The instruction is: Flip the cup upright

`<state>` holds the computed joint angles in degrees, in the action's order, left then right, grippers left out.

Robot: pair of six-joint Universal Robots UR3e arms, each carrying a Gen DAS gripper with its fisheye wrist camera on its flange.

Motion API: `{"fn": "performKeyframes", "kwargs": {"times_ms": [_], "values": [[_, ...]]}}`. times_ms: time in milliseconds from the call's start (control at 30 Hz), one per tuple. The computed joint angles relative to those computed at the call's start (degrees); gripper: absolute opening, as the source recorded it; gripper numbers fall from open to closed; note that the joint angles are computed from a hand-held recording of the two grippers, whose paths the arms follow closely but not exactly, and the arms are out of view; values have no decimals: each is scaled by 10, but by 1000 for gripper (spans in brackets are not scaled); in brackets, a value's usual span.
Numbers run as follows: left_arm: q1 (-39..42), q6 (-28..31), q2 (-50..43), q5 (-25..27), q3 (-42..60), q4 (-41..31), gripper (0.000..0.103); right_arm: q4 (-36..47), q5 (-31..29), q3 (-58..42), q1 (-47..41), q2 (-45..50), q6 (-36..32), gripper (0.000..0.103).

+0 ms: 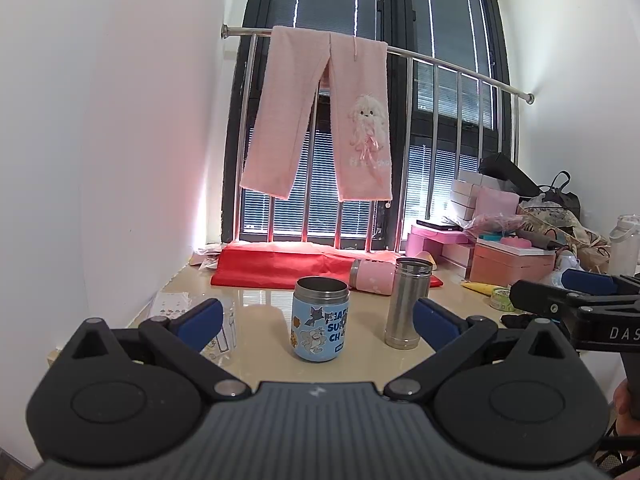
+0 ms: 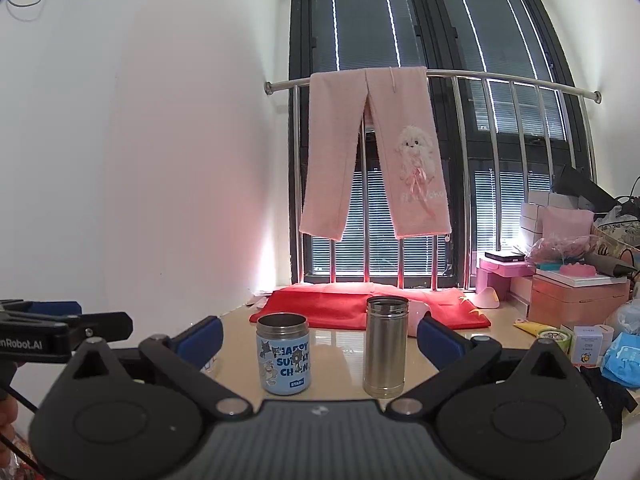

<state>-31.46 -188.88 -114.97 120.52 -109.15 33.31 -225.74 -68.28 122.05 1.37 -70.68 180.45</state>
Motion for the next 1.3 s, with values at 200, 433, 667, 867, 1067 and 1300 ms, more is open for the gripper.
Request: {"fn": "performKeyframes", "kwargs": {"times_ms": [200,433,667,867,1067,1300], "values": [[-1,0,-1,1,1,-1,103,-4,-3,1,2,3,1,103],[0,0,-1,-1,0,0,103,-3,-7,-1,6,4,1,103],[0,0,-1,1,1,0,103,-2,-6,-1,5,4,1,103],[-1,1,-2,1,2,0,103,-1,-6,-2,6,4,1,103],[1,3,-1,-2,2,0,103,-1,-6,-2,5,4,0,103],[10,4,6,-13,-7,-1,103,0,-7,-2,6,3,1,103]]}}
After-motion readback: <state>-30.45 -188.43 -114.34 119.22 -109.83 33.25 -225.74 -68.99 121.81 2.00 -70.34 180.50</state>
